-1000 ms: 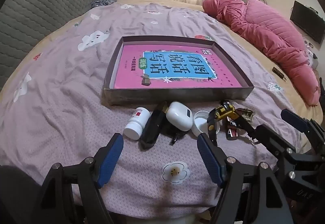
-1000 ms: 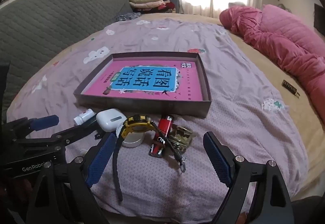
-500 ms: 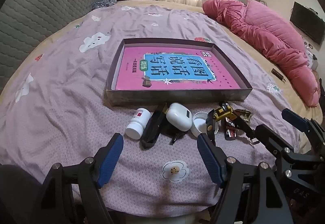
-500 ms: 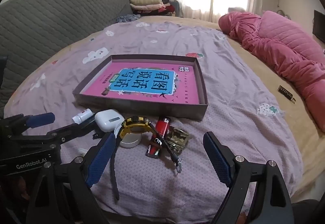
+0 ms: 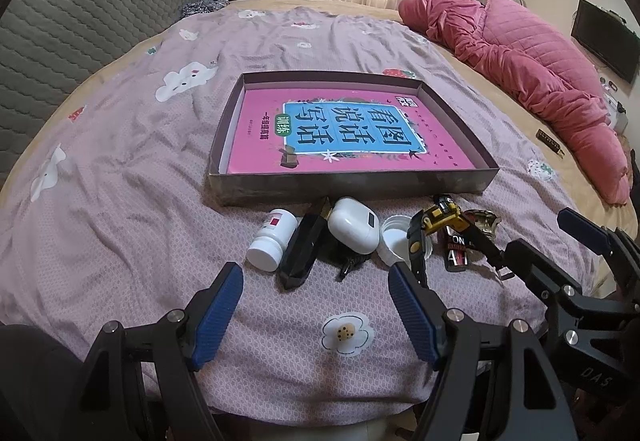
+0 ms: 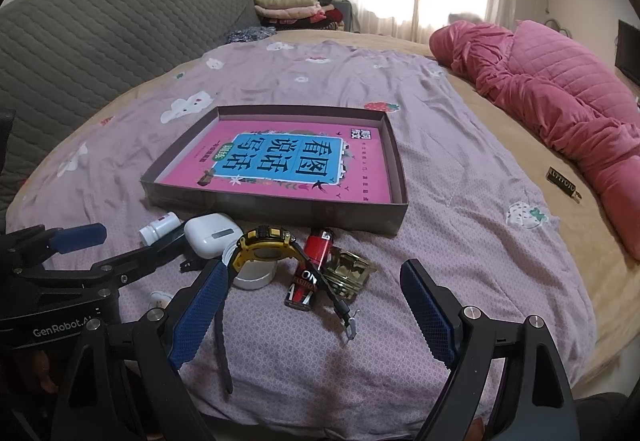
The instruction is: Organize rigid objects
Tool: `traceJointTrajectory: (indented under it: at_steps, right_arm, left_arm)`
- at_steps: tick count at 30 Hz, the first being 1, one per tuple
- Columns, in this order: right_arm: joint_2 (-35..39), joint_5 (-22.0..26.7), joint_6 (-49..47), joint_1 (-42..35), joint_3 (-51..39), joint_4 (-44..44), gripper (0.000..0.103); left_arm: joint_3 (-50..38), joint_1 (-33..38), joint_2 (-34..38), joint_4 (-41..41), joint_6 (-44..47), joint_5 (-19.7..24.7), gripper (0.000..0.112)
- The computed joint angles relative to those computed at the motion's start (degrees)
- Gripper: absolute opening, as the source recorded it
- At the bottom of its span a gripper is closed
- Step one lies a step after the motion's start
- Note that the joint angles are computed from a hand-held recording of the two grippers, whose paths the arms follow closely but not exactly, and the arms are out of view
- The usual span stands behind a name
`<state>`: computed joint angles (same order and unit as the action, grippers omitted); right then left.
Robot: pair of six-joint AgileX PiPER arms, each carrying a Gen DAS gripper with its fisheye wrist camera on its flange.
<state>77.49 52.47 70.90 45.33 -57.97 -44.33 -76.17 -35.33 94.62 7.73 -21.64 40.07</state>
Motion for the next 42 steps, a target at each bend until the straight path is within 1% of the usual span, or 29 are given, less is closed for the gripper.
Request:
traceJointTrajectory:
  at_steps: [22, 42]
  right_arm:
    - [0.05, 0.21, -0.11, 0.10, 0.01, -0.21, 0.089]
    - [0.02, 0.98, -0.54, -0.37, -0.20, 0.49, 0.089]
  left_arm:
    - [0.45, -0.03, -0.09, 0.33, -0.43, 0.08, 0.074]
    - [-0.16, -0.09, 0.69, 0.36, -1.39, 1.41, 0.074]
